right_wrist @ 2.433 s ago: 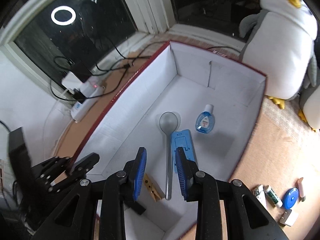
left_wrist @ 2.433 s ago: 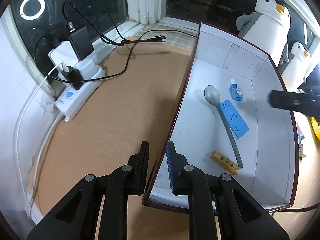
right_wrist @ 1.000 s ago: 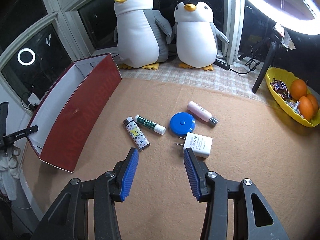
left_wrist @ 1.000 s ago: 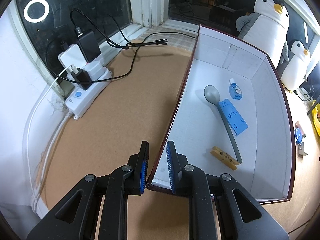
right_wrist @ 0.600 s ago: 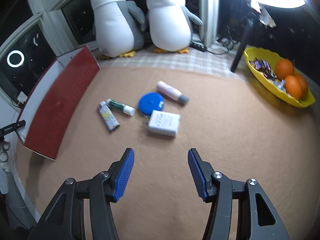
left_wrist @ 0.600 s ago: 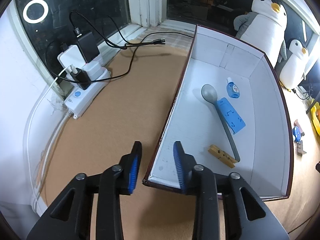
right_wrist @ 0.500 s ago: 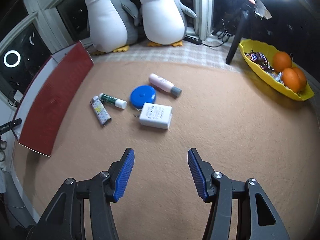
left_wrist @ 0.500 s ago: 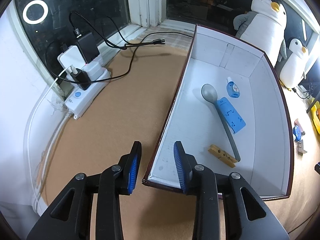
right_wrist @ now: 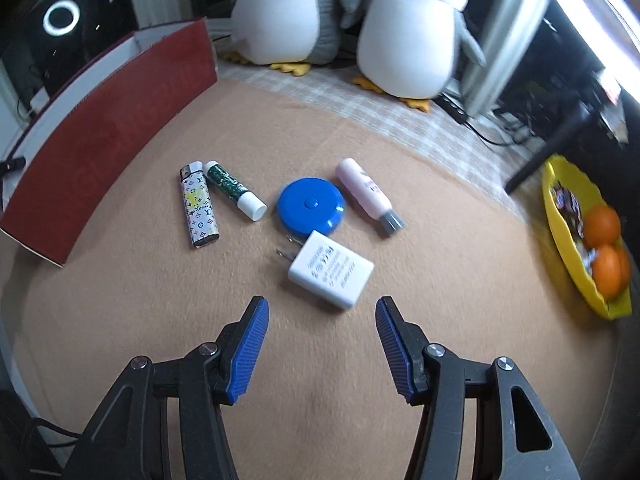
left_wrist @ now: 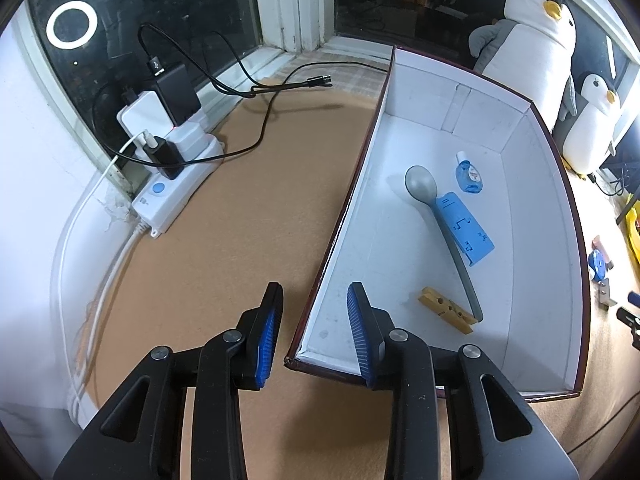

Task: Organize rigid objects
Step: 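Return the right gripper to the table and approach the white USB charger, then close the right gripper on the white USB charger and lift it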

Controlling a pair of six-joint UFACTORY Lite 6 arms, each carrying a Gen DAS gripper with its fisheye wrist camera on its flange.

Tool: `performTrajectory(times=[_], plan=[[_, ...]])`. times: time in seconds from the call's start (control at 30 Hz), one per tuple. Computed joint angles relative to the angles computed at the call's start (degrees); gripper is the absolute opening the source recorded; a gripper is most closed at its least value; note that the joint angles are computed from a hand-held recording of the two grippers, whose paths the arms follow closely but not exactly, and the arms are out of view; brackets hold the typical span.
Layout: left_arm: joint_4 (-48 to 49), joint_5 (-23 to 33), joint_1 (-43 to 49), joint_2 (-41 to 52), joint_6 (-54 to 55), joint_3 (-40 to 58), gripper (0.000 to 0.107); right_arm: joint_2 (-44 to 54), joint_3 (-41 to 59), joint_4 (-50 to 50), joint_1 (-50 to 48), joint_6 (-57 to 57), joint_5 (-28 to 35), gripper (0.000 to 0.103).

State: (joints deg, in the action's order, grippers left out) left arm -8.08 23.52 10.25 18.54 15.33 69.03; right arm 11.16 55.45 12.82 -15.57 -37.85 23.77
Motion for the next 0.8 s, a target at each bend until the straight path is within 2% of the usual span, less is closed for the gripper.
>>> performTrajectory(times=[0.3,0.5,0.7,0.8], plan=[[3.2,0.1,-0.6,0.2,-3.7,0.3,0.032,10.2,8.4,-9.6,3.5,2.3,0.9,0.052],[6.1,-0.2,-1.2,0.3,-6.9,0.2,0.032,12.7,11.3,-7.3,2.6,-0.3,1.7,0.051],[7.7,-0.4,-1.6,0.4,-8.4,0.2,0.032,12.5,11.1,-8.1,2.8,-0.5,1.6,0.046],[7.4,-0.5,-1.4,0.4,-7.9,0.1,0.032,12.3,11.4,-7.2,2.9,-1.2,2.1,0.039]])
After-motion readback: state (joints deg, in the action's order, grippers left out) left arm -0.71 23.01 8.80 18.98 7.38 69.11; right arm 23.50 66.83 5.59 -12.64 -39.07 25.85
